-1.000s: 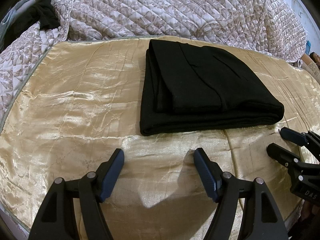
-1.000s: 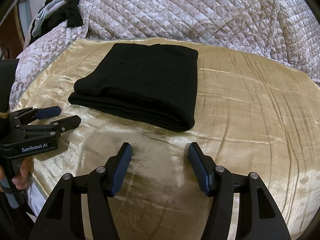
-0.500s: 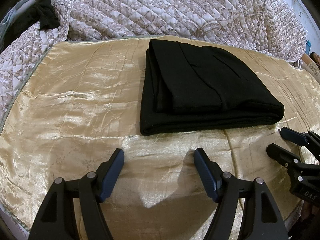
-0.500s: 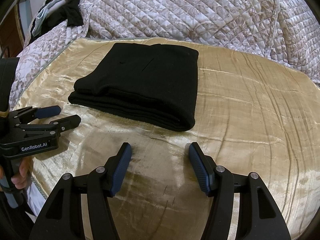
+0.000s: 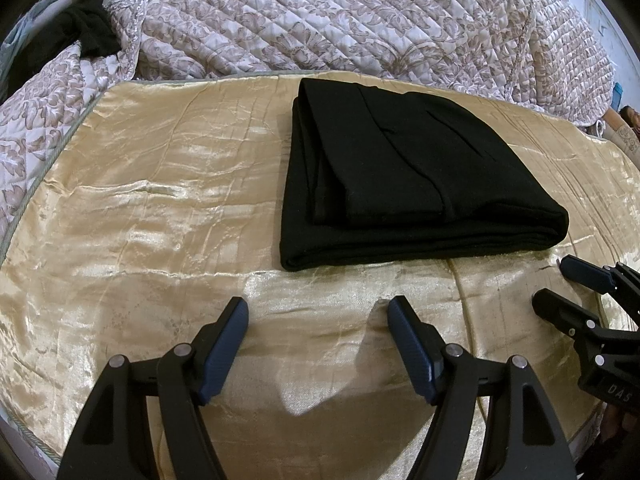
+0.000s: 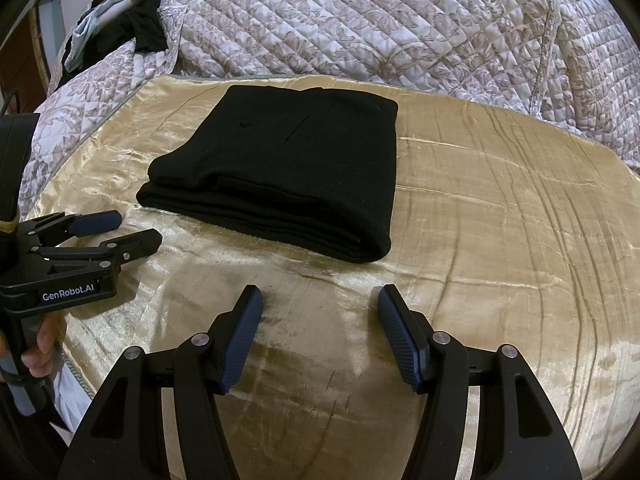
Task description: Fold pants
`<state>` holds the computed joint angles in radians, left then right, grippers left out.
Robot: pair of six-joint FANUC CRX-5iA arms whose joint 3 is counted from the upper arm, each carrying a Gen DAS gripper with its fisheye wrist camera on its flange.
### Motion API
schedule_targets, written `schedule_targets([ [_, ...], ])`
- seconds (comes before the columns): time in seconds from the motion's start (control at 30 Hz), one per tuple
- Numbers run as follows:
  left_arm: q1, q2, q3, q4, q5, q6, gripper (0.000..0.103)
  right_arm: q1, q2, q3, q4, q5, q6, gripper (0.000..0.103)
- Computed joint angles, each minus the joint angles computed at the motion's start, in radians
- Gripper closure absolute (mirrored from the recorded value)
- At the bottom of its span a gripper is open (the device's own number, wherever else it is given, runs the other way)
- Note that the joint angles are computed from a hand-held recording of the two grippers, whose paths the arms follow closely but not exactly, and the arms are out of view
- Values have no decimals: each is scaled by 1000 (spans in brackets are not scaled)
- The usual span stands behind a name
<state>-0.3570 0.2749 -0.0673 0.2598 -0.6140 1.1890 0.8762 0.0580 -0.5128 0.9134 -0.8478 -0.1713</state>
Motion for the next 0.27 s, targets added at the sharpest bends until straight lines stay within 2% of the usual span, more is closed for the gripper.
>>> schedule_targets([
  [0.27, 3, 1, -4, 11, 3, -9, 28, -2, 3, 2, 2, 1, 2, 41],
])
